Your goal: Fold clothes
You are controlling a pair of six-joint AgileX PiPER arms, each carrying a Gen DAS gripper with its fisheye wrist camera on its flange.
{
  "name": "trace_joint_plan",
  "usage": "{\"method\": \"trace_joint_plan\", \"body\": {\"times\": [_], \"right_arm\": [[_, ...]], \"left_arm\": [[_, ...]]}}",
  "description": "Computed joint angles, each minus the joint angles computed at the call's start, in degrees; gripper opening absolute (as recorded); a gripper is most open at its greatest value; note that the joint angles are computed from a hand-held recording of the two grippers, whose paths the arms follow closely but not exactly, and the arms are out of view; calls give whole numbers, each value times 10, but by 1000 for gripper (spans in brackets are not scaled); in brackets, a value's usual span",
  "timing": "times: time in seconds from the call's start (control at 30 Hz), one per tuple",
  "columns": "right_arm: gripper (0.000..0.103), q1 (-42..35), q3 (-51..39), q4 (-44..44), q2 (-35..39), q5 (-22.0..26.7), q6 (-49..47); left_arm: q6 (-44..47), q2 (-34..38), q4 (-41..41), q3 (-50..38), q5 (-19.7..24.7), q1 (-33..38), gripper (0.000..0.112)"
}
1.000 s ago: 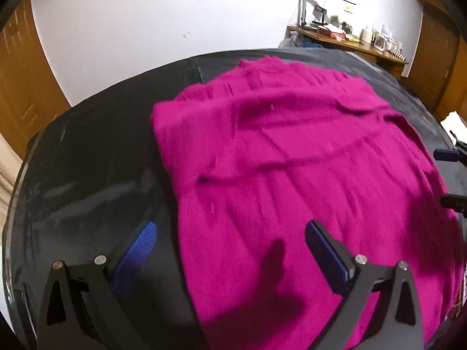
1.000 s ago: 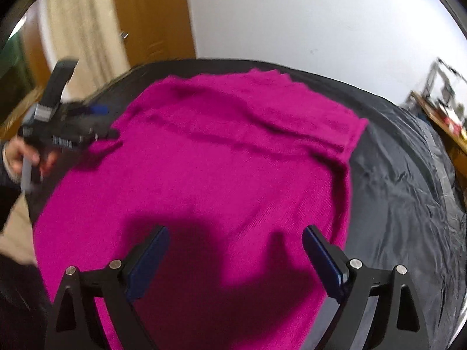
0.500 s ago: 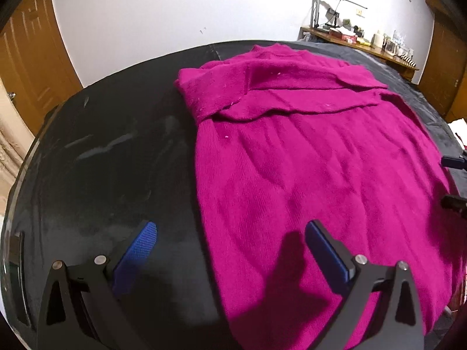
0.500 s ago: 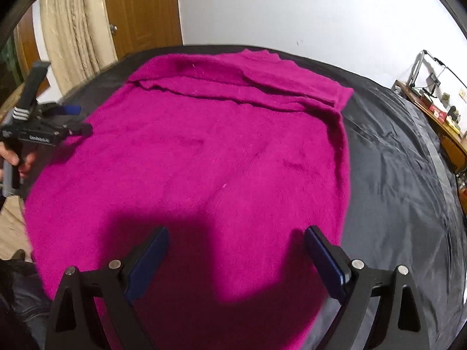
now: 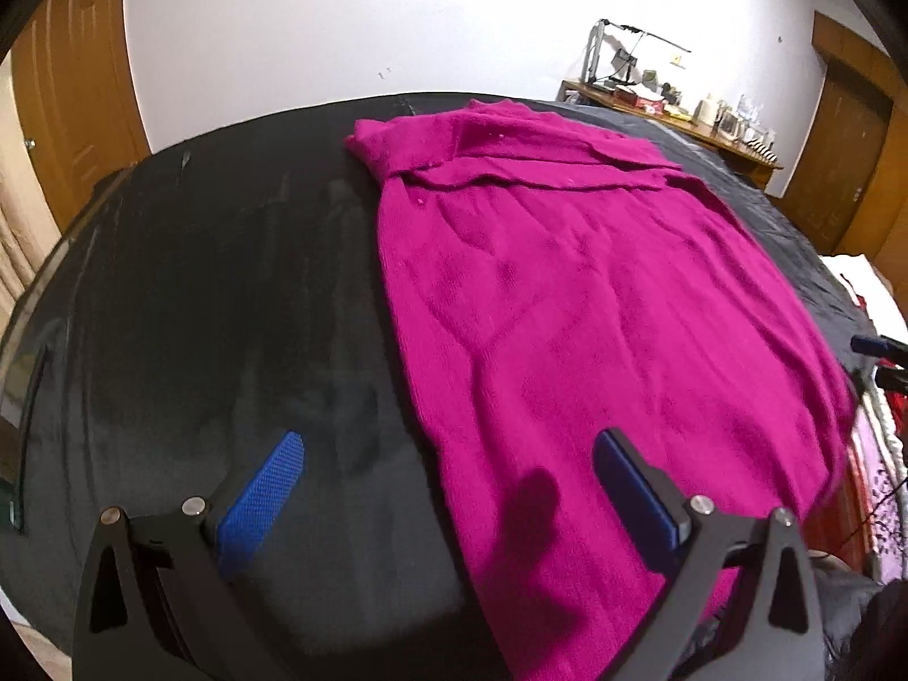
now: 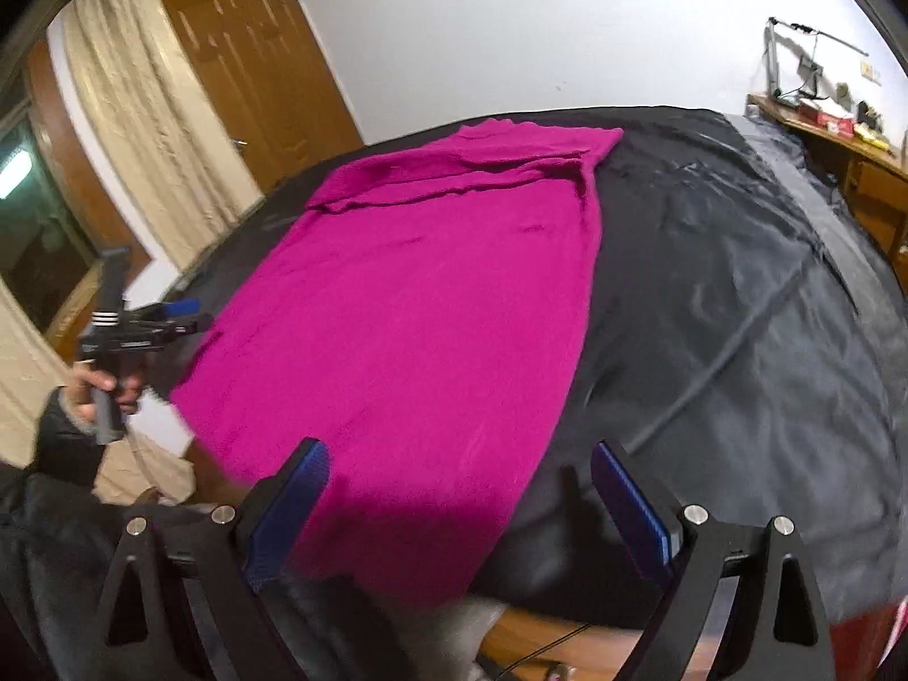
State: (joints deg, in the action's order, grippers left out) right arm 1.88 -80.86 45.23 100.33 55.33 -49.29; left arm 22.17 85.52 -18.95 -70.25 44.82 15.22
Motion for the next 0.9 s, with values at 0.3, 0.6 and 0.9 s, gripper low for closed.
{"method": "trace_joint_plan", "body": {"times": [0.3, 0.6, 0.9], "right_arm": [[95, -44, 117, 35, -49, 41, -98], [78, 1, 102, 82, 25, 40, -95], [15, 27, 94, 76, 38, 48, -91]], "left_arm": [[98, -87, -90, 59, 49, 67, 103], [186, -170, -136, 120, 85, 105, 103], [313, -203, -189, 173, 165, 152, 103]]}}
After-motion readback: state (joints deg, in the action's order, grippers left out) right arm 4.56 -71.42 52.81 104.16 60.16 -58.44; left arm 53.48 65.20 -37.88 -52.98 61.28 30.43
